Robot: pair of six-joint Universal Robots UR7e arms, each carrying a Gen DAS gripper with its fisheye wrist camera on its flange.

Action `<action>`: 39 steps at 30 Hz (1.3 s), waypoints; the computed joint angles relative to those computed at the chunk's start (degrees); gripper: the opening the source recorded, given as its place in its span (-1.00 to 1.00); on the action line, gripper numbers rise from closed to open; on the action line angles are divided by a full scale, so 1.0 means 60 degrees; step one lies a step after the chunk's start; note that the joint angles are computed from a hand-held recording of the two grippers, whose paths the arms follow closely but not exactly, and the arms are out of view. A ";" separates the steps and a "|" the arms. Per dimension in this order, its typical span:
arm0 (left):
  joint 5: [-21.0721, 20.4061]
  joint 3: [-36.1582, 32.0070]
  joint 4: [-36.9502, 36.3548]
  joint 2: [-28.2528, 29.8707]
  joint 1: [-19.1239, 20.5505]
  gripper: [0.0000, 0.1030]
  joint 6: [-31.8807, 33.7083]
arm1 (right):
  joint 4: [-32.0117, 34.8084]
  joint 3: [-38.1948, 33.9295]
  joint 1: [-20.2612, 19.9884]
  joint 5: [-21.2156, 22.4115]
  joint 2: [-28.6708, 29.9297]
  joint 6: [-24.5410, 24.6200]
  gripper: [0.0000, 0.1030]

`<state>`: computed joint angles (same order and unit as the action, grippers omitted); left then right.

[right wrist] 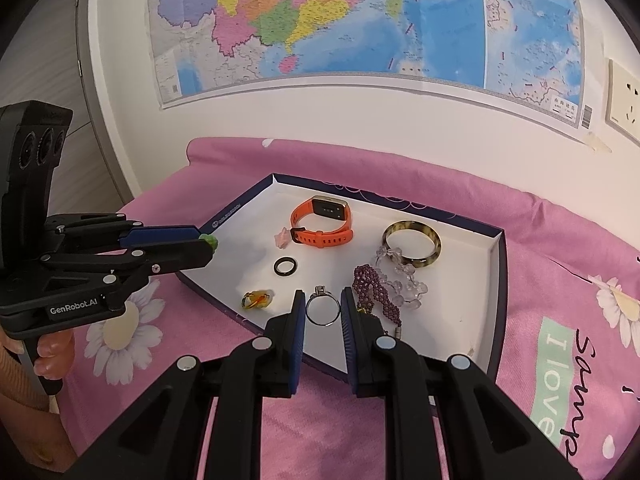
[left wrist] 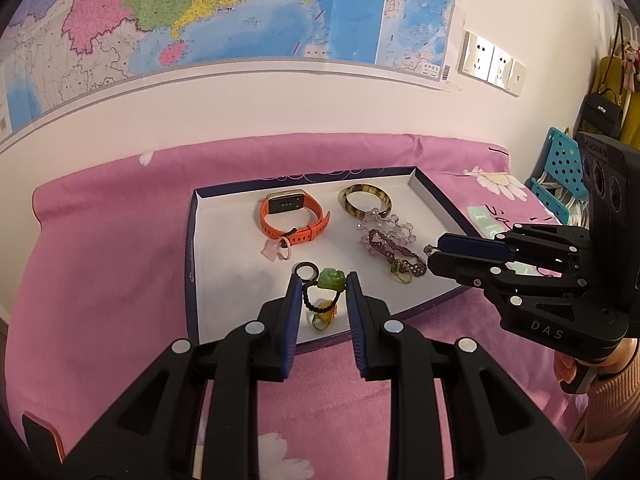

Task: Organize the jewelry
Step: 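Carry the green-stone ring and silver ring over the box lid with both grippers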

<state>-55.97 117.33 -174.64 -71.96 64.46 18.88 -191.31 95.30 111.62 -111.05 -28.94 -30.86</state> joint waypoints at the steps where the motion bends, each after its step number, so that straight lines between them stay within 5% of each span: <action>1: 0.0016 -0.0019 -0.0005 0.0019 0.0003 -0.56 0.0003 | 0.0003 -0.0018 -0.0001 -0.0008 0.0012 -0.0005 -0.69; 39: 0.0209 -0.0549 0.0136 0.0561 0.0218 -0.56 -0.0128 | 0.0537 -0.0710 -0.0080 -0.0171 0.0351 0.0053 -0.69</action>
<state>-54.71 114.03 -173.83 -68.59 65.77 18.11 -188.08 91.03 111.13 -112.08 -26.83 -30.54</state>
